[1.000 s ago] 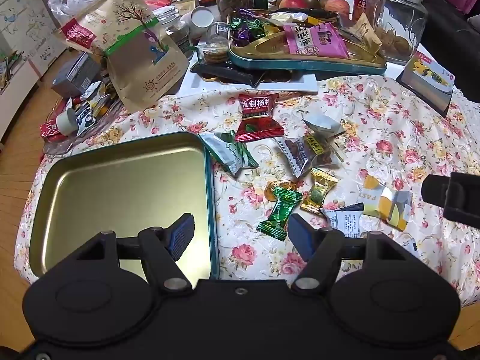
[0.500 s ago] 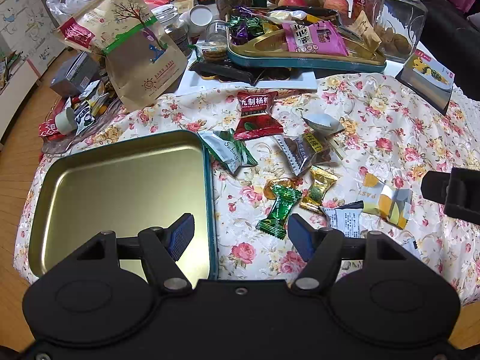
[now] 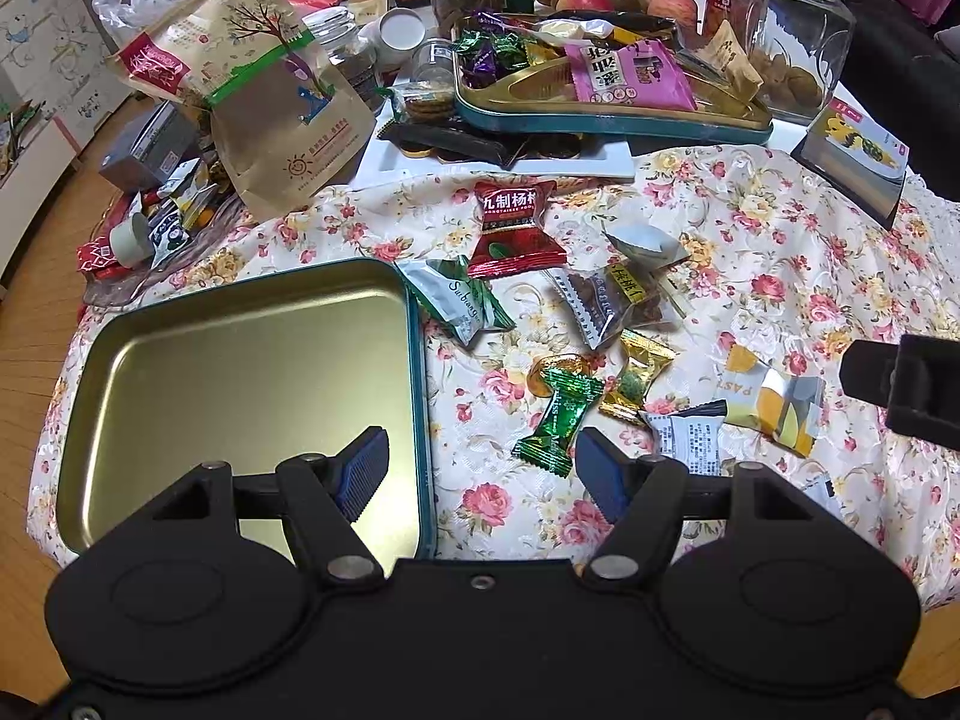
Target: Organize snacks
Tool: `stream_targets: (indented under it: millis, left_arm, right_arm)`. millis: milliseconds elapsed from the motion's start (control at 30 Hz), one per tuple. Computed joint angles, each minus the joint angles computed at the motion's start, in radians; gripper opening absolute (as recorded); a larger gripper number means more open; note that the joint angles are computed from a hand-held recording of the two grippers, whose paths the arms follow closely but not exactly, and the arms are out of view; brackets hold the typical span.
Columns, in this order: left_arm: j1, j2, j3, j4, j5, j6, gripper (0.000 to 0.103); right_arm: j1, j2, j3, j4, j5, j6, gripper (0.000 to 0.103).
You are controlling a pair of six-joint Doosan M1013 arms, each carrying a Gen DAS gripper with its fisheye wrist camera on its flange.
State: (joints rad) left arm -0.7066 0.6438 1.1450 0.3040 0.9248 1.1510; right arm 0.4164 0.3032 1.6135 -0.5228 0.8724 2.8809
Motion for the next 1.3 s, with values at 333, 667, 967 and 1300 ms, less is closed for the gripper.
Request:
stream_targets:
  millis: [333,667,967,1300]
  left_arm:
    - [0.003,-0.014,0.007,0.005,-0.012,-0.030,0.068]
    - [0.011,-0.024,0.014,0.002,-0.025,-0.038,0.067]
    - [0.022,-0.036,0.012,0.023,-0.027,-0.067,0.067]
    - [0.060,-0.053,-0.016,0.070,-0.056,-0.164,0.067]
  right_arm:
    - [0.007,0.008,-0.009,-0.035,0.007,0.019,0.090]
    - [0.008,0.014,-0.011,-0.034,0.022,0.027,0.085]
    - [0.014,0.018,-0.012,-0.070,-0.012,0.008,0.078]
    - [0.024,0.041,-0.036,-0.126,-0.026,0.048,0.078]
